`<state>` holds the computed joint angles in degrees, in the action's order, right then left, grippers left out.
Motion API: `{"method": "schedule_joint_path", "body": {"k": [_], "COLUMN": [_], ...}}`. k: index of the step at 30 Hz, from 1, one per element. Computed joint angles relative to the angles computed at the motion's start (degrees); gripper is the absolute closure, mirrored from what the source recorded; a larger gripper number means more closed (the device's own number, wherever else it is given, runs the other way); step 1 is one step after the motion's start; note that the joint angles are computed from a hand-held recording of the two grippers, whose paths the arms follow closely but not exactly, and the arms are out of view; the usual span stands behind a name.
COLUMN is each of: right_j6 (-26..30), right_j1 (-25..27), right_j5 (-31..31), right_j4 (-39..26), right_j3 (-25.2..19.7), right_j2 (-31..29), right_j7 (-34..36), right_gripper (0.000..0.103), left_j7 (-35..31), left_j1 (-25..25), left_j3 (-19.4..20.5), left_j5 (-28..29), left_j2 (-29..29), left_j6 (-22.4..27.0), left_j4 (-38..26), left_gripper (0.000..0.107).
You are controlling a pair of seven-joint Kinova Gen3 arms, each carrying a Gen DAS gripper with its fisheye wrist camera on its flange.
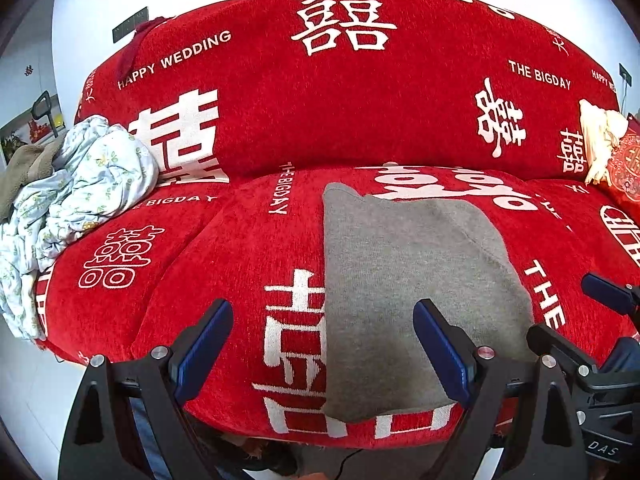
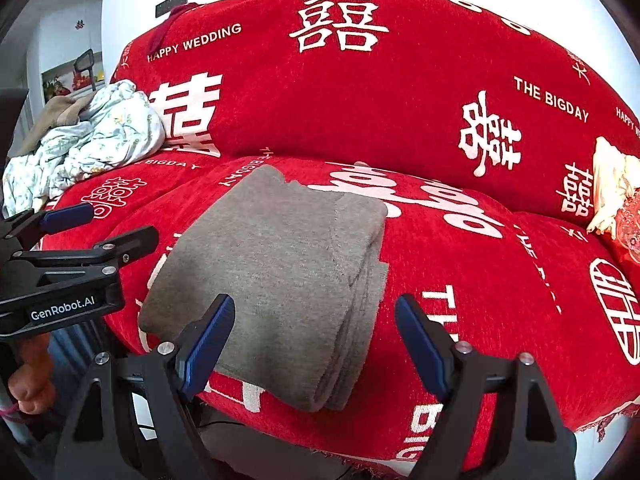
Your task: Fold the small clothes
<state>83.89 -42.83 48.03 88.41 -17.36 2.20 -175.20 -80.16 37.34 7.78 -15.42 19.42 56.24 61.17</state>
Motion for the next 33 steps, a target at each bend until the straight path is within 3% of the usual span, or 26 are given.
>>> {"method": "schedule_joint_path", "body": {"k": [33], "right_j6": [-0.2], "right_j1": [-0.4], "right_j5": [-0.1], "right_j4": [0.1], "right_j3": [0.2], "right_j2": [0.2], "right_j7": [-0.4], "right_gripper": [0.019], "left_j7": [-0.4], "left_j1": [0.4], "left_j3": [-0.2], "left_j5": [-0.1], "left_j2": [0.5], "left_j6": [1.4], "left_j4": [-1.1], "left_gripper": [0.015]}}
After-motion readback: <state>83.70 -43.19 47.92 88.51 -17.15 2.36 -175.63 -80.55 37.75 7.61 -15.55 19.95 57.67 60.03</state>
